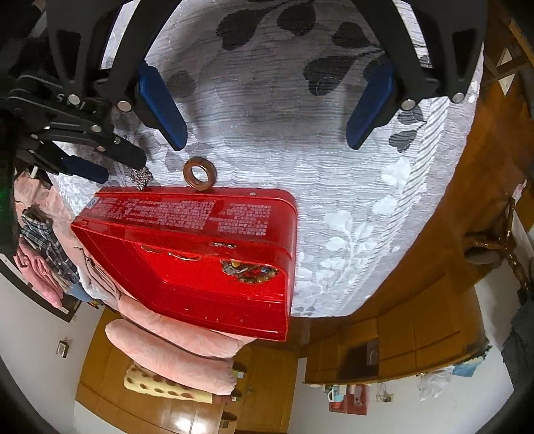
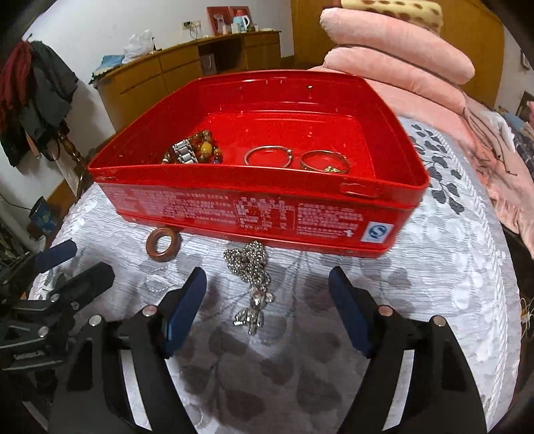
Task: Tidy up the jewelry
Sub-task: 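Grasp the silver chain with the right tool while the left tool grasps the wooden ring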
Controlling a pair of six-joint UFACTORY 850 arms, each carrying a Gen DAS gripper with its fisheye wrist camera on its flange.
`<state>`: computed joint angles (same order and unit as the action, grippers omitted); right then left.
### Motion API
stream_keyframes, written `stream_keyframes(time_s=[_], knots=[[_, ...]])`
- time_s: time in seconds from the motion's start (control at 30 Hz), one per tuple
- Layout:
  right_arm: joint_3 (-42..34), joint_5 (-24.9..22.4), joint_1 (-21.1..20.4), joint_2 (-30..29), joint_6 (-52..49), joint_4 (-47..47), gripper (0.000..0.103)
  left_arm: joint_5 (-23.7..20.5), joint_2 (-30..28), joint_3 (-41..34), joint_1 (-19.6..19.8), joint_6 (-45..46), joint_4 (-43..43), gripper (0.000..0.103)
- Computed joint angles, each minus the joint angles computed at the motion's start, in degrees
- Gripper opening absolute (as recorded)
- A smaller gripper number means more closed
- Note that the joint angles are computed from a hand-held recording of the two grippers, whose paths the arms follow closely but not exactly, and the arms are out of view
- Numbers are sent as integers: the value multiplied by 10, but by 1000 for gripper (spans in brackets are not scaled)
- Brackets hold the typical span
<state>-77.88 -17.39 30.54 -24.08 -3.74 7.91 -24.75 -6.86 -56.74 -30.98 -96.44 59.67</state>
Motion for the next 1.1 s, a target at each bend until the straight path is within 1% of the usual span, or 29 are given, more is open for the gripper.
stream_keyframes(time_s=[0.03, 0.1, 0.17, 0.2, 0.23, 0.27, 0.33, 0.37, 0.43, 0.53, 0.67, 0.73, 0.77, 0.8, 0.87, 0.93, 1.0, 1.07, 1.1], knots=[[-7, -7, 1, -6, 6, -7, 68, 0, -1, -1, 1, 1, -2, 94], [-13, -10, 4, -11, 43, -48, 65, 3, -4, -4, 3, 5, -6, 94], [-13, -7, 6, -12, 66, -76, 57, 5, -6, -6, 4, 6, -7, 94], [-14, -6, 6, -12, 83, -94, 52, 5, -7, -7, 4, 7, -7, 94], [-14, -5, 6, -13, 82, -93, 45, 5, -9, -9, 4, 10, -9, 94], [-13, -2, 5, -12, 77, -89, 42, 6, -9, -10, 4, 11, -10, 94], [-9, 1, 3, -9, 112, -121, 23, 7, -12, -13, 5, 16, -12, 94], [-7, 3, 1, -8, 108, -115, 21, 6, -13, -14, 5, 19, -13, 94], [0, 4, -6, -2, 71, -72, 19, 8, -17, -19, 4, 24, -14, 94], [9, 7, -7, 5, 94, -96, 18, 10, -27, -31, 2, 46, -27, 94], [31, 15, -12, 21, 84, -83, 17, 16, -46, -54, -1, 81, -43, 93], [35, 16, -15, 25, 69, -67, 17, 23, -56, -66, 0, 111, -67, 87], [37, 16, -17, 26, 61, -59, 17, 25, -61, -72, 2, 130, -83, 81], [37, 16, -18, 26, 54, -52, 17, 22, -69, -80, 2, 149, -101, 79], [37, 16, -21, 27, 39, -37, 17, 15, -80, -92, 1, 162, -110, 77], [37, 16, -23, 26, 21, -20, 17, 9, -86, -99, 0, 169, -113, 72], [37, 17, -24, 26, 7, -5, 17, -15, -92, -107, -4, 161, -102, 57], [38, 17, -24, 27, 1, 4, 17, -18, -93, -108, -4, 161, -99, 48], [39, 18, -24, 27, -3, 9, 17, -21, -93, -107, -5, 156, -94, 40]])
